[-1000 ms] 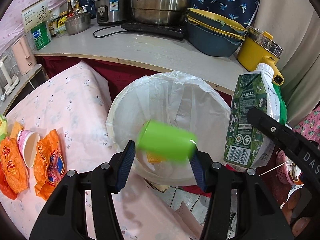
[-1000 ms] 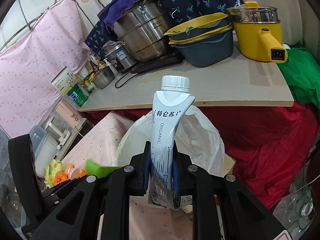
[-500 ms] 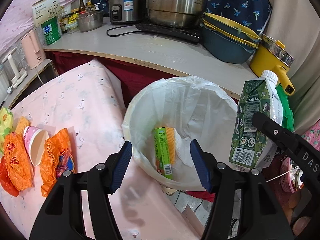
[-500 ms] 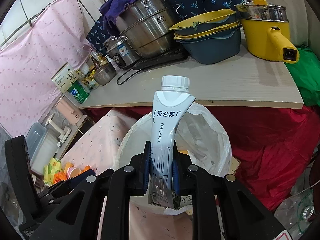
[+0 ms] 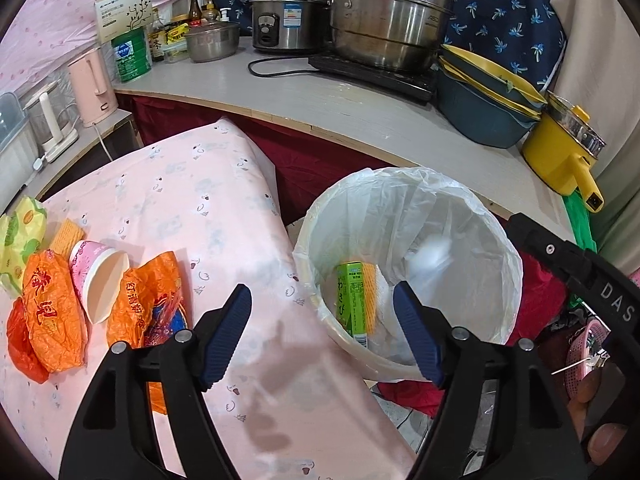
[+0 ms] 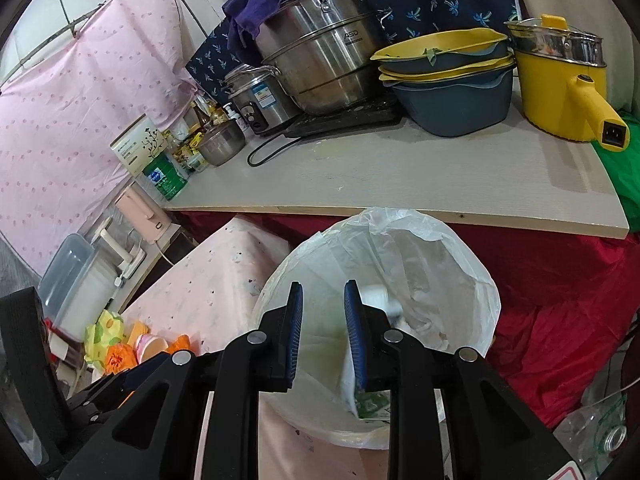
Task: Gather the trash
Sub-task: 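Move both tools back over the remaining trash on the table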
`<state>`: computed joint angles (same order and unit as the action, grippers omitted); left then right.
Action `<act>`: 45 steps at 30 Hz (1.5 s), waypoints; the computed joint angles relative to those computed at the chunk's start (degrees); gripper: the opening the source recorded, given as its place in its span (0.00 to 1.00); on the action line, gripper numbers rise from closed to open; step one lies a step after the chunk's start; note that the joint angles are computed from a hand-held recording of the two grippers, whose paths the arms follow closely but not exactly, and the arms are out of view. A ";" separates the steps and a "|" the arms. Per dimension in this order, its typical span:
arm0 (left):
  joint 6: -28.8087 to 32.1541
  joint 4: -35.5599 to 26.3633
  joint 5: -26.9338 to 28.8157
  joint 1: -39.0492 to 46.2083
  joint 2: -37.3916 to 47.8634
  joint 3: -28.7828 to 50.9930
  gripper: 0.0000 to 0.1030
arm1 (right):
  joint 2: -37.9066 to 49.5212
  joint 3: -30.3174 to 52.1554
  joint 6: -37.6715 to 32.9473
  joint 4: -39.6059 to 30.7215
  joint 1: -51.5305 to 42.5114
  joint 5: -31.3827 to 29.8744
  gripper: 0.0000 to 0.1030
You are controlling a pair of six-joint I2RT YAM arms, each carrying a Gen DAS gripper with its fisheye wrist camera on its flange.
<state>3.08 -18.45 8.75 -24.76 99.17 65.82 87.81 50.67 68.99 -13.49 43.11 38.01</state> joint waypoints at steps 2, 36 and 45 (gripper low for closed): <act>-0.08 0.06 0.11 0.36 -0.22 -0.15 0.69 | 0.17 0.86 -0.32 -0.52 0.20 0.25 0.22; 5.61 -0.69 9.11 24.40 -9.44 -6.98 0.74 | 18.08 29.36 -6.17 -9.87 10.33 2.26 0.36; 9.57 -1.08 11.42 36.07 -6.53 -5.24 0.74 | 29.06 43.51 -9.40 -12.67 12.24 -1.15 0.36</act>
<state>12.64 -19.52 20.16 11.31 92.65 60.58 116.87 94.18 59.58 -26.16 55.35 36.86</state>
